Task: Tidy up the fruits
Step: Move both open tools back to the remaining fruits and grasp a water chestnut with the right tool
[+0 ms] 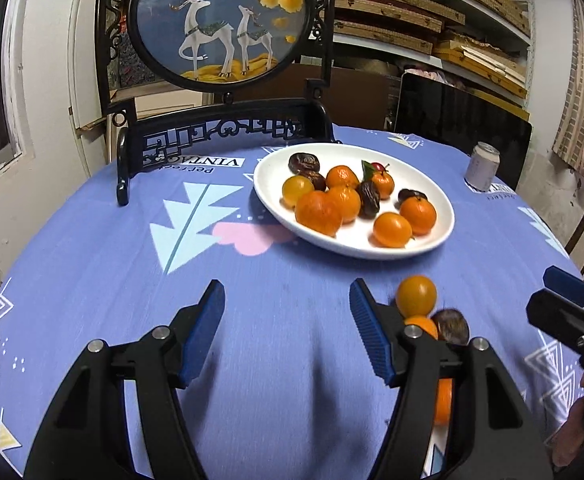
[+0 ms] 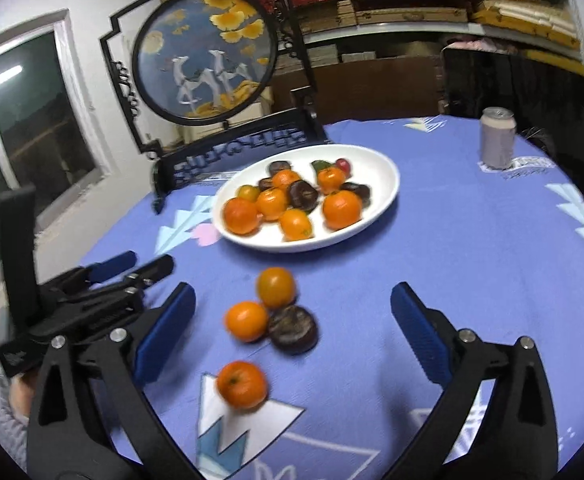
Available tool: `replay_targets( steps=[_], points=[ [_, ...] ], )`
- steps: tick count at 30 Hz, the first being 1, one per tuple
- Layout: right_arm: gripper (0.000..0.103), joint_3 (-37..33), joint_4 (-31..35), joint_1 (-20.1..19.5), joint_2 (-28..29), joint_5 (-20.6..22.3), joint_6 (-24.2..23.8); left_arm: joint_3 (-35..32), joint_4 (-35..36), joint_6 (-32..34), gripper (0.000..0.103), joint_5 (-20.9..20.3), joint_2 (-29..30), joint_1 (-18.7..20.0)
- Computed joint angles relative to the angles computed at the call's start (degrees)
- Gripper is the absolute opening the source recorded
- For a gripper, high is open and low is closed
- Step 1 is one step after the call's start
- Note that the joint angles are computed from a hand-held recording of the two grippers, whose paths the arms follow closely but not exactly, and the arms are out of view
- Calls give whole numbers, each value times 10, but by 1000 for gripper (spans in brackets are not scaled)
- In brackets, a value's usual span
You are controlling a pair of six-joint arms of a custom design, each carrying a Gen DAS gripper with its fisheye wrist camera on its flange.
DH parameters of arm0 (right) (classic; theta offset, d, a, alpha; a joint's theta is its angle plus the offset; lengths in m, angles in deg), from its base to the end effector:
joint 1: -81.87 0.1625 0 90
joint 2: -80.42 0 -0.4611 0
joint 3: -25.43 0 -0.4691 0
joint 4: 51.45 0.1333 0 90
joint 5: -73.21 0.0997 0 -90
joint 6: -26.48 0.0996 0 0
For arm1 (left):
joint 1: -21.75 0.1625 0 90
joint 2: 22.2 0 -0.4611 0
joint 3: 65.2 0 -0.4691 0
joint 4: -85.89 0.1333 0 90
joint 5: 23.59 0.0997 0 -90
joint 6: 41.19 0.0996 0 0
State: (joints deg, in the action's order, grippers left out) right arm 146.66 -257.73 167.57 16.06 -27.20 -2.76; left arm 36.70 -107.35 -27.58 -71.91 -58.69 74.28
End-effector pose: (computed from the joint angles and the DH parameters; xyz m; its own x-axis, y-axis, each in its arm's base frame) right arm 0.0707 -0.5980 0.2213 -0.8643 -0.0482 0.5007 -0.4401 0.5546 -0.7062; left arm -0.2616 -0.6692 0.0125 -0.7042 0.2745 -0.6548 0.6649 0.5785 -0.4725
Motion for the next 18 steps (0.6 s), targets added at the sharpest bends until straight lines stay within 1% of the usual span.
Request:
replay_targets(
  steps=[2, 6, 11, 14, 18],
  points=[
    [100, 3, 8, 0, -2, -4, 2, 5, -3, 4, 65, -3, -1, -1],
    [100, -7, 17, 9, 14, -47, -5, 5, -1, 12, 65, -3, 0, -3],
    [100, -9, 20, 9, 17, -55, -2, 7, -7, 22, 65, -4, 1, -6],
    [100, -19, 26, 12, 27, -86, -7, 8, -1, 21, 65, -3, 1, -6],
    [99, -26, 20, 14, 37, -108, -22, 6, 9, 24, 65, -1, 2, -7]
  ],
)
